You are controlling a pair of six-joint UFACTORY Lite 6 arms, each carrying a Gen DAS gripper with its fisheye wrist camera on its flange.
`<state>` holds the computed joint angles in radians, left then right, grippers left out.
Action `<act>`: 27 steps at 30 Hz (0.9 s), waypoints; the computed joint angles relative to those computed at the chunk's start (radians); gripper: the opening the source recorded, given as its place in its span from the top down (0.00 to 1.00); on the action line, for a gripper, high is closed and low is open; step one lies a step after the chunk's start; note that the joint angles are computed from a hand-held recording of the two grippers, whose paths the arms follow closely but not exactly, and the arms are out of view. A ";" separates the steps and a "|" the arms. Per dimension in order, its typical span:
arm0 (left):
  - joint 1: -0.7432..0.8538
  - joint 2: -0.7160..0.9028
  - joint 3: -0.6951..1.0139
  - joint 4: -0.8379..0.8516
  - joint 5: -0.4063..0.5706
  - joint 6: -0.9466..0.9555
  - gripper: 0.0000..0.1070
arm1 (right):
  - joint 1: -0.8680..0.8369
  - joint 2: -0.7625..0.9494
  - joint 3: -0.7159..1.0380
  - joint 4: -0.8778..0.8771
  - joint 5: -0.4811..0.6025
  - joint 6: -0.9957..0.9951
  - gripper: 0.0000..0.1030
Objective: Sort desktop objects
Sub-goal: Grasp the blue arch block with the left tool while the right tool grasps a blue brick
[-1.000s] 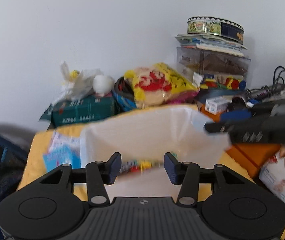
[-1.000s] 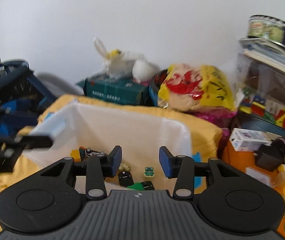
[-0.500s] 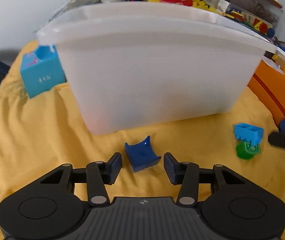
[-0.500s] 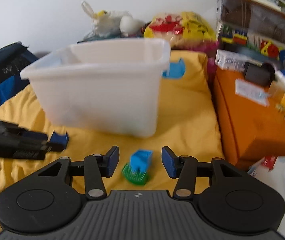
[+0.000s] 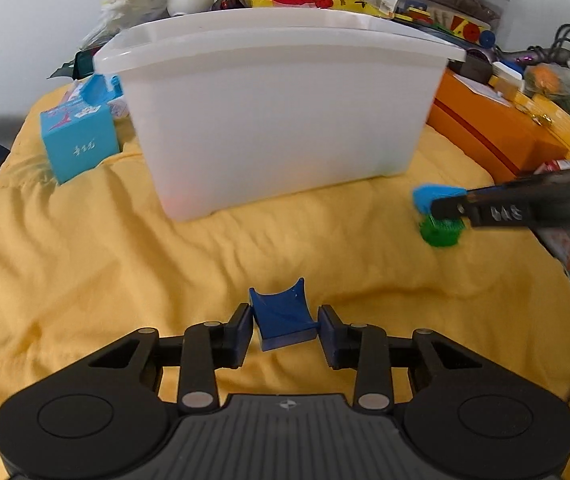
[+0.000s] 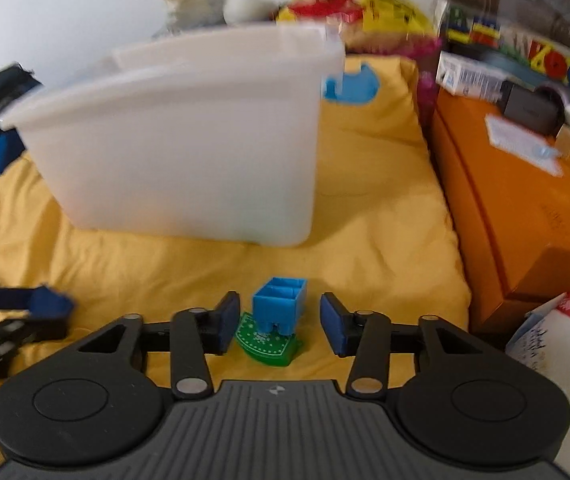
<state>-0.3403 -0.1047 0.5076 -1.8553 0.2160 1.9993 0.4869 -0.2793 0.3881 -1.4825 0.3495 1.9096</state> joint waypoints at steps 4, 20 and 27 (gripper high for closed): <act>-0.015 -0.043 -0.048 -0.025 -0.024 0.034 0.63 | 0.058 -0.075 -0.021 0.016 0.032 -0.095 0.74; 0.028 -0.072 -0.117 -0.078 0.004 0.106 0.63 | 0.729 0.057 -0.031 0.097 0.259 -0.704 0.63; 0.035 -0.087 -0.122 -0.037 0.014 0.073 0.63 | 0.624 -0.149 -0.063 0.150 0.294 -0.176 0.60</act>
<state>-0.3057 -0.1919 0.3851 -1.8919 0.2297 2.0718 1.1110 -0.4278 0.3253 -1.3330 0.6440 1.7340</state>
